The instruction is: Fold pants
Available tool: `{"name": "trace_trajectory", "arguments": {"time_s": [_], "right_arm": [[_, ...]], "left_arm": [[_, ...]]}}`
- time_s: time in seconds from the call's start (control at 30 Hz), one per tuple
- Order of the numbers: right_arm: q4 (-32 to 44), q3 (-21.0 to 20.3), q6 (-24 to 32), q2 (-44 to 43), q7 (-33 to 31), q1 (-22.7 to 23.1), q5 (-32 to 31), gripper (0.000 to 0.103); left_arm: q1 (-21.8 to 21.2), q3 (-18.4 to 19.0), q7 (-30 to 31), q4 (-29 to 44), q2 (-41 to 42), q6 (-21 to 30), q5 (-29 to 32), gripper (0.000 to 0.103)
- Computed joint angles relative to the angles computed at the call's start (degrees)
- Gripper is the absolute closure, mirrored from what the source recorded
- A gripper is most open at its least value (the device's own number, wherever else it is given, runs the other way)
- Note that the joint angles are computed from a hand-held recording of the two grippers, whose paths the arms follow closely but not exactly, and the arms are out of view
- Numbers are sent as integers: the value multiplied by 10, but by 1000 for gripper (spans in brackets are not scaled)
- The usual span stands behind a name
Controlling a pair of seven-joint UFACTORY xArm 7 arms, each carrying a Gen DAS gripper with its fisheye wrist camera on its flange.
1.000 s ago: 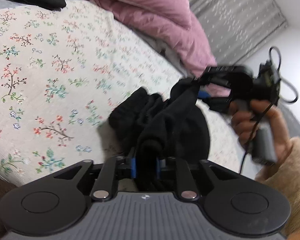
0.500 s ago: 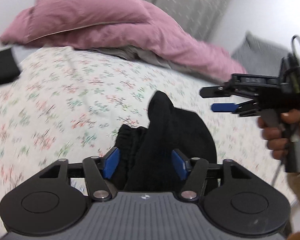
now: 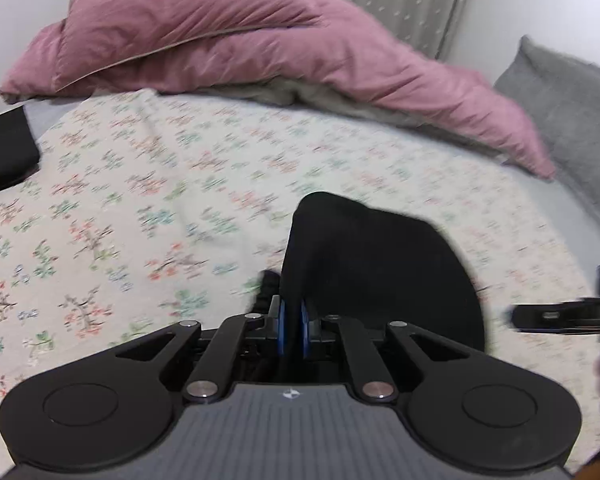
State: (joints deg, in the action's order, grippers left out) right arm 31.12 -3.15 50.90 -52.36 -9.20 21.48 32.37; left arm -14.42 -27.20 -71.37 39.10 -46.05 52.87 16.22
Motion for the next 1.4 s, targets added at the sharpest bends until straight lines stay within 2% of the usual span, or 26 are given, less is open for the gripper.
{"name": "trace_trajectory", "arguments": {"time_s": [0.07,0.13,0.27,0.43,0.47,0.5,0.53,0.57,0.6,0.63,0.8,0.9,0.93,0.97,1.0,1.03,1.1,1.17,1.2,1.27,1.33,1.4], "right_arm": [[-12,1,1,-5,2,1,2,33],[-26,-1,1,-12,-2,4,5,33],[-64,-14,-3,-33,-9,12,26,33],[-113,-36,-15,-47,-7,22,87,36],[-125,-40,-23,-51,-9,27,105,38],[-132,-45,-32,-51,-14,33,123,50],[-137,-51,-37,-49,-19,41,142,69],[-140,-54,-42,-46,-20,46,159,71],[-141,-54,-46,-47,-23,46,168,81],[-139,-62,-44,-49,-30,49,178,82],[-93,-77,-30,-34,-49,25,181,83],[-59,-84,-32,2,-68,3,161,83],[-48,-88,-25,19,-76,-3,150,82],[-38,-88,-15,36,-78,-13,134,79],[-34,-83,-6,47,-72,-25,123,76],[-36,-78,-4,53,-66,-37,116,73],[-49,-81,-1,47,-71,-50,119,67],[-63,-101,8,36,-86,-53,141,57],[-70,-110,14,29,-93,-56,152,52],[-75,-110,19,28,-102,-63,165,51],[-73,-100,21,36,-103,-64,173,52],[-72,-96,25,46,-109,-63,183,52]], "left_arm": [[-8,13,4,-29,-3,-11,-8,70],[-16,26,-5,-67,-31,-49,-15,66],[-32,71,6,-118,-78,-91,-56,42],[-62,147,23,-210,-145,-190,-151,35],[-68,160,25,-233,-159,-216,-173,35],[-72,164,20,-250,-170,-237,-193,35],[-75,165,13,-267,-179,-260,-210,39],[-79,162,4,-285,-188,-290,-225,47],[-76,150,-8,-290,-192,-299,-231,48],[-71,137,-16,-286,-191,-295,-230,50],[-68,94,-57,-259,-140,-334,-228,57],[-30,38,-90,-213,-71,-353,-199,56],[-9,15,-107,-201,-59,-354,-186,53],[13,-6,-125,-193,-53,-355,-171,41],[23,-14,-138,-187,-52,-350,-159,34],[25,-14,-146,-187,-52,-353,-152,27],[14,5,-158,-206,-57,-390,-151,24],[12,12,-184,-232,-67,-440,-160,15],[13,11,-201,-247,-76,-466,-167,14],[20,10,-226,-267,-87,-503,-175,11],[-2,42,-200,-264,-64,-515,-167,5],[-51,90,-156,-254,-26,-522,-165,3]]}}
